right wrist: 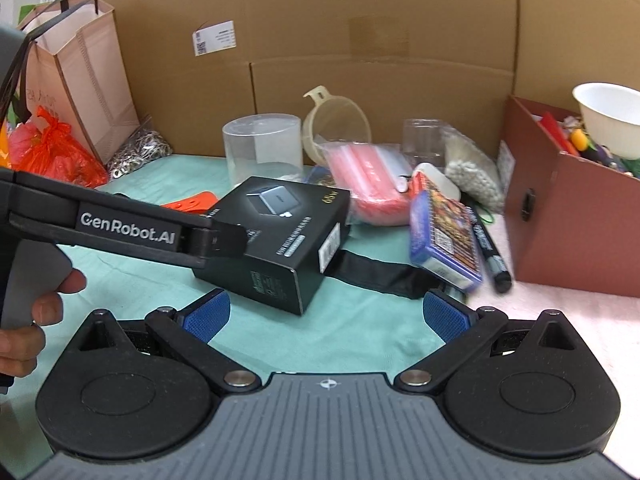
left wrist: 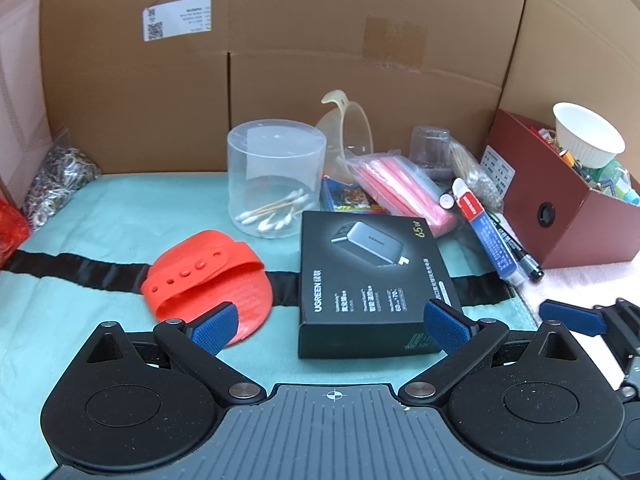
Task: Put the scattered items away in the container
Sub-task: 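Approach the black UGREEN charger box with the right gripper and close on it, then lift the black charger box with the right gripper toward the red box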
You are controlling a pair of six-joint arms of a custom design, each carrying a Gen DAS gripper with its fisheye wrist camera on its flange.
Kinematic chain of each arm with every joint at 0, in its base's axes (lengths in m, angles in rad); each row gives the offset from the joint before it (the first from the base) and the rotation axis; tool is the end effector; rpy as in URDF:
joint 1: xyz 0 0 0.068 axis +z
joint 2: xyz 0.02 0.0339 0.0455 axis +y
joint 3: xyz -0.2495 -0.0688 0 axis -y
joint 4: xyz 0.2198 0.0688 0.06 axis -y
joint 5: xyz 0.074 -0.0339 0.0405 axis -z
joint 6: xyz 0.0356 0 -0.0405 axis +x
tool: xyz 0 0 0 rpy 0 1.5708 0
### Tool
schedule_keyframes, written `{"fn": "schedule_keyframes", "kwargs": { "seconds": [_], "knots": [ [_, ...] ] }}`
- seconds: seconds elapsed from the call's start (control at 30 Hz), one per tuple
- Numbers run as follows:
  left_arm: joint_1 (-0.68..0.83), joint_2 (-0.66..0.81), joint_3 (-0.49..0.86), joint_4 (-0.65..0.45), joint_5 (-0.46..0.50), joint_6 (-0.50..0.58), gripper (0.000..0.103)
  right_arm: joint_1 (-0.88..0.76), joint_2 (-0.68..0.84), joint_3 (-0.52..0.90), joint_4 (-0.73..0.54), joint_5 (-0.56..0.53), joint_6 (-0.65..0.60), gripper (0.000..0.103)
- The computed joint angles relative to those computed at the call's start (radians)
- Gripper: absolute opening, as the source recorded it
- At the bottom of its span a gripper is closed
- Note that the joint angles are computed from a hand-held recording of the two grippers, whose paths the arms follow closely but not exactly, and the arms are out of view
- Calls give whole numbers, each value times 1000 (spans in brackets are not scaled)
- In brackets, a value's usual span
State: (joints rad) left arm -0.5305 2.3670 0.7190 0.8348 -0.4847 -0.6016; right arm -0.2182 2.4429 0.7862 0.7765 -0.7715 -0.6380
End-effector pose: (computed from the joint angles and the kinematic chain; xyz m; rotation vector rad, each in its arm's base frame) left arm 0.2790 -0.1444 -0.0124 -0.3023 2.2488 -0.0109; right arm 0.3132 -0.0440 -0.0269 -0.7632 2.0592 0.4783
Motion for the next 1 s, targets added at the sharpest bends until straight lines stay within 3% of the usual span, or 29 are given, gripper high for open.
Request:
{"fn": "schedule_keyframes", "kwargs": {
  "seconds": [0.57,1.0],
  "knots": [
    [130,55,46,69,237,116,102,92,40,82,-55,9,-26,95],
    [178,82,121,34,365,194,101,120,61,154,-123,9,-51,91]
  ]
}}
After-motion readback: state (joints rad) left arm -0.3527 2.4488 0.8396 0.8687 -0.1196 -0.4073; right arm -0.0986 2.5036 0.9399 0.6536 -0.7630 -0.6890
